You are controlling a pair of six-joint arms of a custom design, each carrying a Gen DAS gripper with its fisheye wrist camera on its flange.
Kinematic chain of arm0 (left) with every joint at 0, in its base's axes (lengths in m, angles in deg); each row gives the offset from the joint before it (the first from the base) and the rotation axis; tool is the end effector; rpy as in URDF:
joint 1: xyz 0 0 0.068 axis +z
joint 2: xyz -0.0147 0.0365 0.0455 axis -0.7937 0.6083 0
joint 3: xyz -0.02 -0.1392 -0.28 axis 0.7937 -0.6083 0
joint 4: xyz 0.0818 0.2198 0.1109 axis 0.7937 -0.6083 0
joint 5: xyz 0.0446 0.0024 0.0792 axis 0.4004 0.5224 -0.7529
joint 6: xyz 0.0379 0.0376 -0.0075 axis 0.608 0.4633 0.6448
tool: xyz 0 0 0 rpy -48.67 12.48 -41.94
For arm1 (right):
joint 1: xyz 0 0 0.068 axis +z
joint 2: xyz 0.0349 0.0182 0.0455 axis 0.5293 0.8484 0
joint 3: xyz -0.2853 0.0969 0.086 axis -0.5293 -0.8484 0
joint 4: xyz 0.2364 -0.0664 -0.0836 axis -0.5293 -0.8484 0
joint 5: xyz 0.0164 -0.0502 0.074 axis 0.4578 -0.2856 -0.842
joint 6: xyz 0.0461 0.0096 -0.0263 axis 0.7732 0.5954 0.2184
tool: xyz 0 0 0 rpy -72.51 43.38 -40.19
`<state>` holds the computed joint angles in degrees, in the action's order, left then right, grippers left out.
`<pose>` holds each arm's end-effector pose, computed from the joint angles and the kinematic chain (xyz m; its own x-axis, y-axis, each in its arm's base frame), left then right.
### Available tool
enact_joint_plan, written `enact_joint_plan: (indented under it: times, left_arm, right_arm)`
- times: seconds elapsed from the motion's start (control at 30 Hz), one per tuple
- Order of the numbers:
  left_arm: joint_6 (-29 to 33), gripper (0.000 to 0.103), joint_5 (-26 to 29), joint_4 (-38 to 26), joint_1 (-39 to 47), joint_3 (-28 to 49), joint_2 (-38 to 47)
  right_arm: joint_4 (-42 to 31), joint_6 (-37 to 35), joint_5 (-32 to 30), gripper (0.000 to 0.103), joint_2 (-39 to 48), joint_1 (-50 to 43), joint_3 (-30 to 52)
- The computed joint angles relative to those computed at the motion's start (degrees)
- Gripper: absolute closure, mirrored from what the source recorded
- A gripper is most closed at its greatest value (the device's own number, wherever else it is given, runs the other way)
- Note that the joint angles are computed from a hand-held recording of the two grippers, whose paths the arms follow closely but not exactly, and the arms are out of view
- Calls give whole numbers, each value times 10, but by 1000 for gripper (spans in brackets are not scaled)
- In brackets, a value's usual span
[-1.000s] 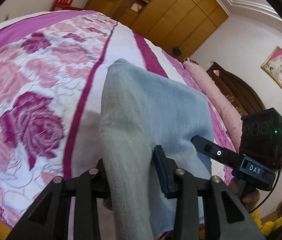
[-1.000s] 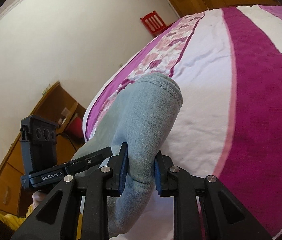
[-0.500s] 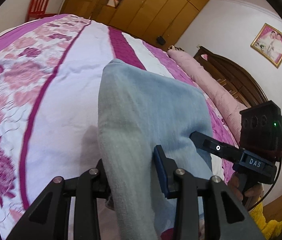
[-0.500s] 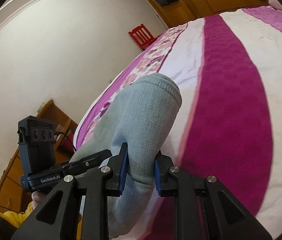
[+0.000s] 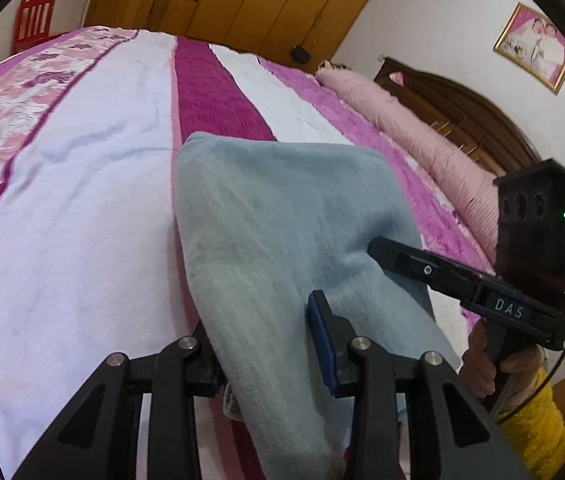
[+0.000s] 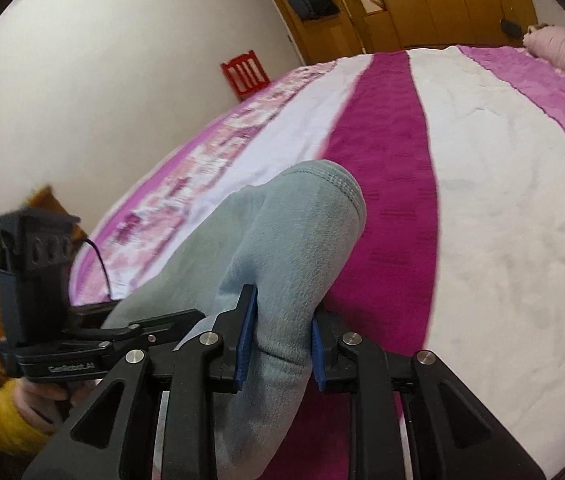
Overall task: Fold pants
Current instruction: 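Carry the grey stack with both tools across the quilt onto the magenta stripe, then lower the stack onto the quilt, open the left tool then the right tool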
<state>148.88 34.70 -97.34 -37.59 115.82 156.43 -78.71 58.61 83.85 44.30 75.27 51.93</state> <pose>0.2495 0.0398 0.2595 -0.6372 0.4801 -0.6028 0.7632 0.5021 -0.4069 0.1525 0.1288 0.2613 -0.6584 0.2839 -0.6970 -0.0342 0.9139 0.4046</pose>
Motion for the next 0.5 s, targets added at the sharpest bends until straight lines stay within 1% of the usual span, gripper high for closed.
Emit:
enact_joint_plan:
  times: [0.03,0.17,0.27,0.33,0.43,0.5]
  left_arm:
    - [-21,67,-6,27,-16,-12,1]
    - [-80,67,-33,105,-61,-52,15]
    - [-78,66,-38,142,-66,-74,20]
    - [-66,66,-33,141,-63,-75,21]
    - [-59,66,-34,124,-58,-65,23]
    - [-49,66,-35,112,-49,-61,16]
  right_arm:
    - [8,-5,-9,78,9,-13,-5]
    - [47,-8,-41,76,35,-52,-42]
    - [76,6,-42,69,29,-63,-74]
    - [79,15,-42,63,26,-69,-80]
    - [44,30,-30,63,17,-63,-66]
    - [1,51,5,63,6,-42,-49]
